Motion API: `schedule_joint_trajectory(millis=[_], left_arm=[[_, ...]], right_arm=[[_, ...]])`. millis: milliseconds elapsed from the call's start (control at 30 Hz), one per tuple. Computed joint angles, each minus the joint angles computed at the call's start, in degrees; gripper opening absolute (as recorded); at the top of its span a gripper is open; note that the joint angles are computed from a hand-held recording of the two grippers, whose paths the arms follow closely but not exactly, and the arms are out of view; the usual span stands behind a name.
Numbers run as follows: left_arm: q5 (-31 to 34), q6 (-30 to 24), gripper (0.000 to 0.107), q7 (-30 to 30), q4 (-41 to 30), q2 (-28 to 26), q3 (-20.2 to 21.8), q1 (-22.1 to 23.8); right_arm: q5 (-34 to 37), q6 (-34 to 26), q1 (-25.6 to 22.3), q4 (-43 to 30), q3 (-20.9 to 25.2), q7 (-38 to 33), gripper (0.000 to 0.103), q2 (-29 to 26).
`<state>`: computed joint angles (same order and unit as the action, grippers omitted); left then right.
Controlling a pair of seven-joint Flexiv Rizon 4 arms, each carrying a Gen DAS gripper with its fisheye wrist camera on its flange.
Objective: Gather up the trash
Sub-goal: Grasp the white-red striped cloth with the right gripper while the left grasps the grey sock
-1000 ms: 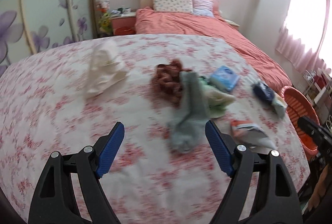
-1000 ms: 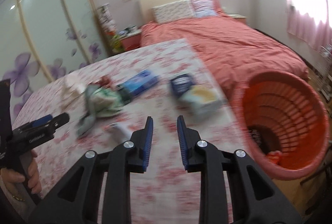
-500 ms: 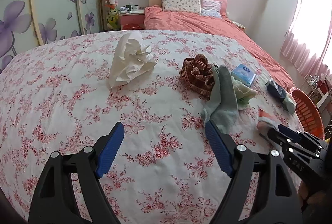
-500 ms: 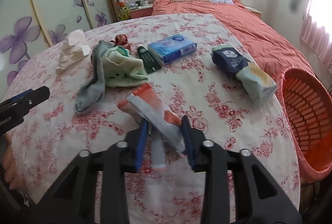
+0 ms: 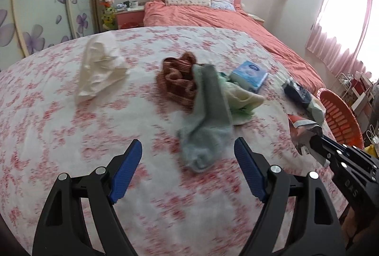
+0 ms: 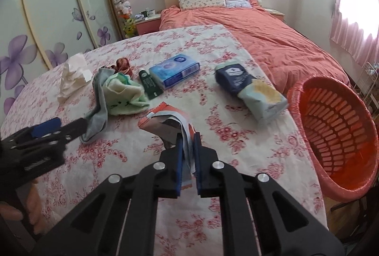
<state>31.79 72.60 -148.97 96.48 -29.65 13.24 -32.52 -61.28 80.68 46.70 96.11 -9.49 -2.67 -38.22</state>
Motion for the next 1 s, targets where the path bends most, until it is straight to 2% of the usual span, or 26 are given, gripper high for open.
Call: schedule_joint_trajectory(millis=[100, 267, 300, 333, 400, 433, 567, 800, 1000], left_arm=[[-0.6, -2.5, 0.078, 0.8, -2.5, -1.6, -0.5, -0.1], [-2.4, -4.6, 0.069, 1.7, -3.8, -2.8, -1.4, 0.8], [-2.8, -4.7, 0.062, 2.3, -3.7, -2.9, -1.8, 1.1], [-3.4, -5.1, 0.045, 3.5, -3.6, -3.0, -2.5, 1.6], [-4.2, -4.7, 0.030, 4.5, -2.8, -2.6, -3.1, 2.3], [-4.2, -3.5, 0.019, 4.3, -2.0, -2.2, -2.9, 2.3], [-3.4, -1.4, 0.015, 3.7, 0.5, -0.3, -1.3, 1.9], [0.8, -1.9, 0.014, -0.1, 2.5, 3.6, 1.0, 0.8], [5.1, -2.8, 0.014, -3.2, 1.6, 5.8, -0.4, 1.4]], right_arm=[[-0.9, 0.4, 0.0, 0.9, -0.6, 1.1, 0.009, 0.7], [-2.6, 1.3, -0.8, 2.2, -0.7, 3.2, 0.010, 1.4], [-2.6, 1.3, -1.0, 2.2, -0.6, 3.4, 0.010, 1.4], [-2.6, 1.4, -1.2, 2.3, -0.4, 3.6, 0.010, 1.4], [-2.9, 1.4, -1.4, 2.5, -0.3, 4.0, 0.010, 1.6], [-3.3, 1.5, -1.4, 2.7, -0.6, 4.4, 0.010, 1.8], [-6.2, 2.1, -1.5, 3.3, -1.3, 7.0, 0.010, 2.6], [-12.3, 1.7, -3.6, 3.4, 0.1, 12.1, 0.010, 4.1], [-17.8, 0.3, -6.5, 3.8, 2.8, 15.8, 0.010, 5.8]])
